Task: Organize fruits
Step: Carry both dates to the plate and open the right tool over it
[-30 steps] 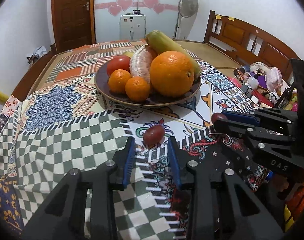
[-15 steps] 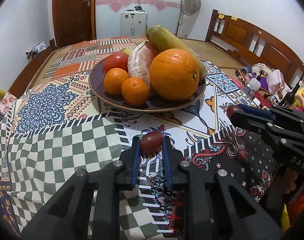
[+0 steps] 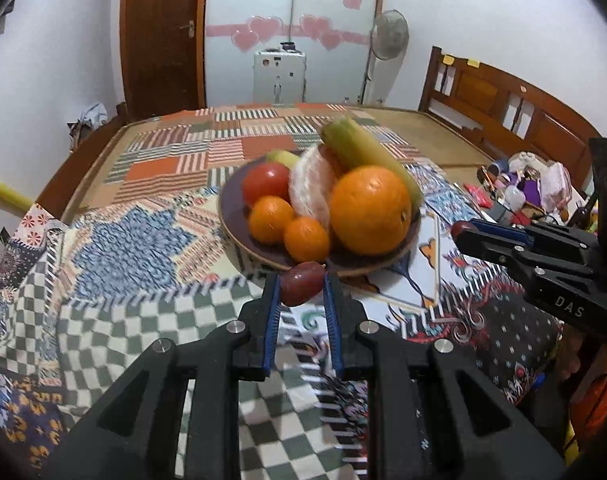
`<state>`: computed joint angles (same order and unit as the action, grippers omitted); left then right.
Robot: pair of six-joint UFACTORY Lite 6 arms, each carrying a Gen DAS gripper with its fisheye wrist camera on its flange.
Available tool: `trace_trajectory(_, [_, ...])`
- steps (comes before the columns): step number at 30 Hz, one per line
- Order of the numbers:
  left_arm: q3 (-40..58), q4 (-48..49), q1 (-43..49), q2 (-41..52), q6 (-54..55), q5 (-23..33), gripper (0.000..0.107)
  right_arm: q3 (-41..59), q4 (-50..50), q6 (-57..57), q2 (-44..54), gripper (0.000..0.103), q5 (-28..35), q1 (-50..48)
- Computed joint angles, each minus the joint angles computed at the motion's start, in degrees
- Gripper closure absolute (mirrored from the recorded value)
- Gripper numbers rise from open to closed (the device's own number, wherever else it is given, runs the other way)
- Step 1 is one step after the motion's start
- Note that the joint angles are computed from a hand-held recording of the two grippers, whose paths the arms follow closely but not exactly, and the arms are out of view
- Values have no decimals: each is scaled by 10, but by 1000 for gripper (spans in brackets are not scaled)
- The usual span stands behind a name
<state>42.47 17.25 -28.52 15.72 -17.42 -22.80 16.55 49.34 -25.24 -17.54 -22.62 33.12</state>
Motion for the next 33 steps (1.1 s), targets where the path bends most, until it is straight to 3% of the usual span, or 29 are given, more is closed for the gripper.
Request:
trace_trajectory(21, [129,42,27,109,-38,29,86,96,-70,11,135,86,24,-55])
trace_trajectory(33, [135,79,31,122,-78,26,86,92,-196,129,131,85,47,-88])
